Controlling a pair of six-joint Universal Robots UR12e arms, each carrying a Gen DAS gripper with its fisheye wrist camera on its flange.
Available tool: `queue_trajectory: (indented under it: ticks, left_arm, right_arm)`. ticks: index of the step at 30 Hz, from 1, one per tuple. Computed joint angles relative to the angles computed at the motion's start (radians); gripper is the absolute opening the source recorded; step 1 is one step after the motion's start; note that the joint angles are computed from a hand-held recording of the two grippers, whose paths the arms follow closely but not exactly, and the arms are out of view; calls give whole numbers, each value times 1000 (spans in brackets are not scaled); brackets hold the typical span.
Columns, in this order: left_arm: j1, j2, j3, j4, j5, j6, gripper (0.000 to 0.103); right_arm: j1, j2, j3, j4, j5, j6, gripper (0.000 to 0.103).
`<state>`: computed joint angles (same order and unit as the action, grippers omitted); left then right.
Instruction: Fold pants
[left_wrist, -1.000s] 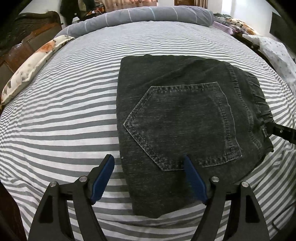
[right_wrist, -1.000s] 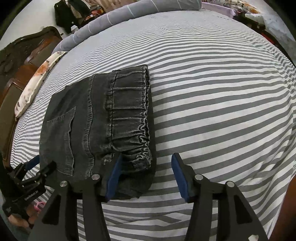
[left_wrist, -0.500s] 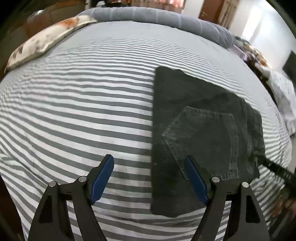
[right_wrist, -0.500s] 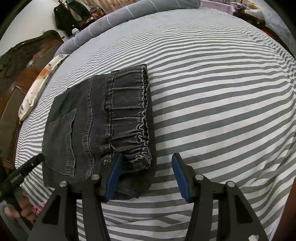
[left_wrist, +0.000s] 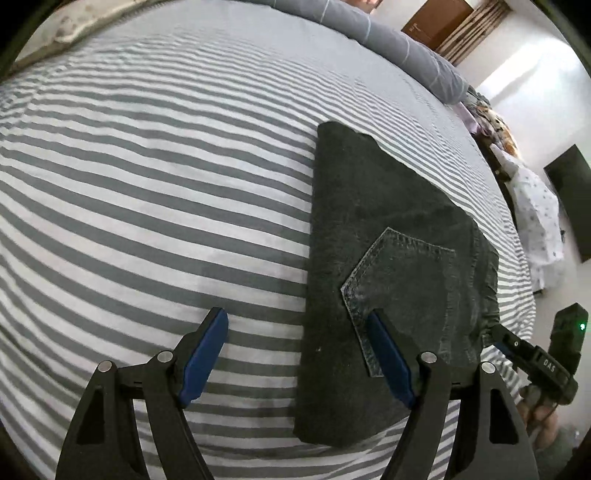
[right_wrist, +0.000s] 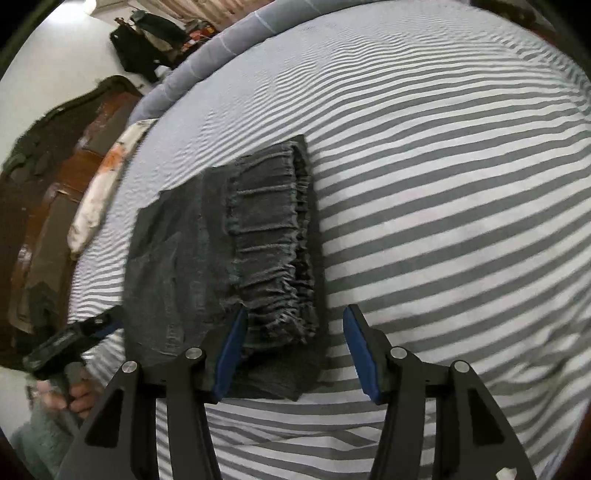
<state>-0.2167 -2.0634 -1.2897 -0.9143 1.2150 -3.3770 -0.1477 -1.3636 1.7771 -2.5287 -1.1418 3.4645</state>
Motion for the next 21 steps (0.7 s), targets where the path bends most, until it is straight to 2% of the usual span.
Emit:
queue_trajectory:
  ticks: [4,7,17,21]
  left_arm:
    - [10,-10,7,6,-47,6,77]
    - [17,-15,8,23,-79,7,76]
    - [9,-45,55,-6,-97,86,75]
    - [7,-57,65,10,-114,93,73]
  right_arm:
    - [-25,16,-10,-3,79,-9,52]
    - [-37,34,-30,16,109,-29,52]
    - [-76,99,-65,55,315,-76,52]
    - [-84,132,-79,36,386,-74,52]
